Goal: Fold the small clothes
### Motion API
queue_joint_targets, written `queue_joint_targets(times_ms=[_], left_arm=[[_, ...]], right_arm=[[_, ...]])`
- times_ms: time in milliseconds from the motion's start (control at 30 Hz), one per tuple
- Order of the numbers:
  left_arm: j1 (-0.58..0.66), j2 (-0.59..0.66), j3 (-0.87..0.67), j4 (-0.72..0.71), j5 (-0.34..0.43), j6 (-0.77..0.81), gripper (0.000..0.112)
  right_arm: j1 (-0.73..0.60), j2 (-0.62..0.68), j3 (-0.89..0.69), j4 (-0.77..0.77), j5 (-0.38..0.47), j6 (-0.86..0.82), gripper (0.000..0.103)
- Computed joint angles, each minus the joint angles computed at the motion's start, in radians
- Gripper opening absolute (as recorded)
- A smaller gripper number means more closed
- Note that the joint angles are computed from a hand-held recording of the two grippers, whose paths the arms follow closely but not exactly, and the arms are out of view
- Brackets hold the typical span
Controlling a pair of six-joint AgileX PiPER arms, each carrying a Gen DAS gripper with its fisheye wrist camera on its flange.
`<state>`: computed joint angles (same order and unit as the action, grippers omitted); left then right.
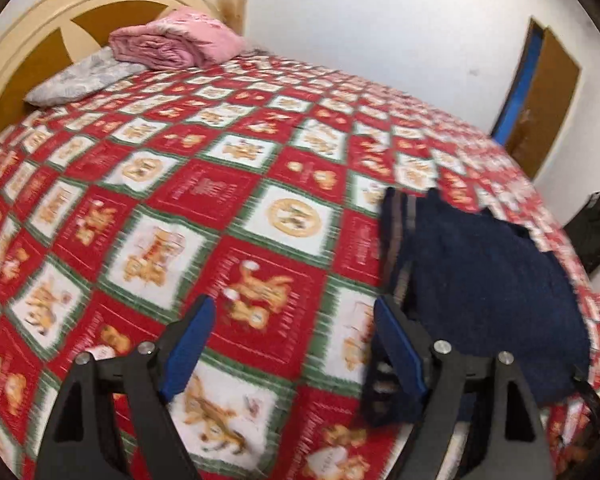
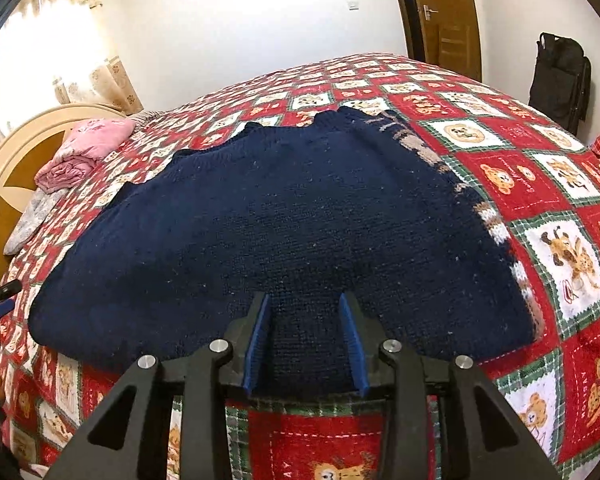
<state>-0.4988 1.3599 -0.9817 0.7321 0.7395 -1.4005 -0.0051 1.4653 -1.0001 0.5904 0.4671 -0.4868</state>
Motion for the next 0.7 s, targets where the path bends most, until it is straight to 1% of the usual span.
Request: queue_joint_targets(times_ms=[100,167,200,233,267,300,333,367,400,433,500,600,633,700], left_arm=[[-0.028,-0.013,0.056,-0.011,-0.15,0.017,0.084],[-0.064,0.032,0.047,-0.024,-0.196,0.053,0.084],[-0.071,0.057,0.035,-0.055,-0.2,0.098,0.084],[-0.081,0.094,0.008,-0.087,-0.164,0.14,0.082],[-0.083,0.153,-0.034,-0.12,-0.097,0.179,0.078],[-0.078,0.179,-0.042,-0.143,-0.07,0.179,0.079],[-0.074,0.164,-0.029,-0.137,-0.083,0.14,0.079],[-0.057,0.138,-0.002,-0.153,-0.125,0.133,0.079],[-0.044,0.123,0.008,-0.18,-0.143,0.146,0.079],[-0.036,0.107,0.02,-0.189,-0.159,0.141,0.078],[-0.037,0.084,0.039,-0.162,-0.168,0.091,0.079],[-0.022,0.076,0.044,-0.171,-0.214,0.066,0.082],[-0.02,0.079,0.048,-0.166,-0.232,0.043,0.086],[0.004,0.097,0.033,-0.211,-0.277,0.075,0.088]], right_arm=[[0.002,-0.004,-0.002,-0.027,0.009,0.032,0.038],[0.001,-0.004,-0.003,-0.031,0.015,0.044,0.038],[0.004,-0.005,-0.004,-0.041,0.018,0.055,0.038],[0.006,-0.005,-0.006,-0.055,0.022,0.065,0.038],[0.011,-0.006,-0.011,-0.081,0.027,0.083,0.038],[0.016,-0.009,-0.011,-0.097,0.029,0.096,0.038],[0.017,-0.011,-0.011,-0.105,0.032,0.099,0.038],[0.017,-0.014,-0.008,-0.105,0.033,0.096,0.038],[0.014,-0.017,-0.004,-0.095,0.034,0.085,0.038],[0.01,-0.019,-0.002,-0.085,0.035,0.078,0.038],[0.003,-0.029,-0.002,-0.059,0.044,0.085,0.038],[-0.011,-0.037,-0.026,0.096,0.105,-0.02,0.038],[0.0,-0.039,-0.045,0.113,0.121,-0.032,0.038],[0.039,-0.027,-0.111,0.137,0.161,-0.061,0.038]])
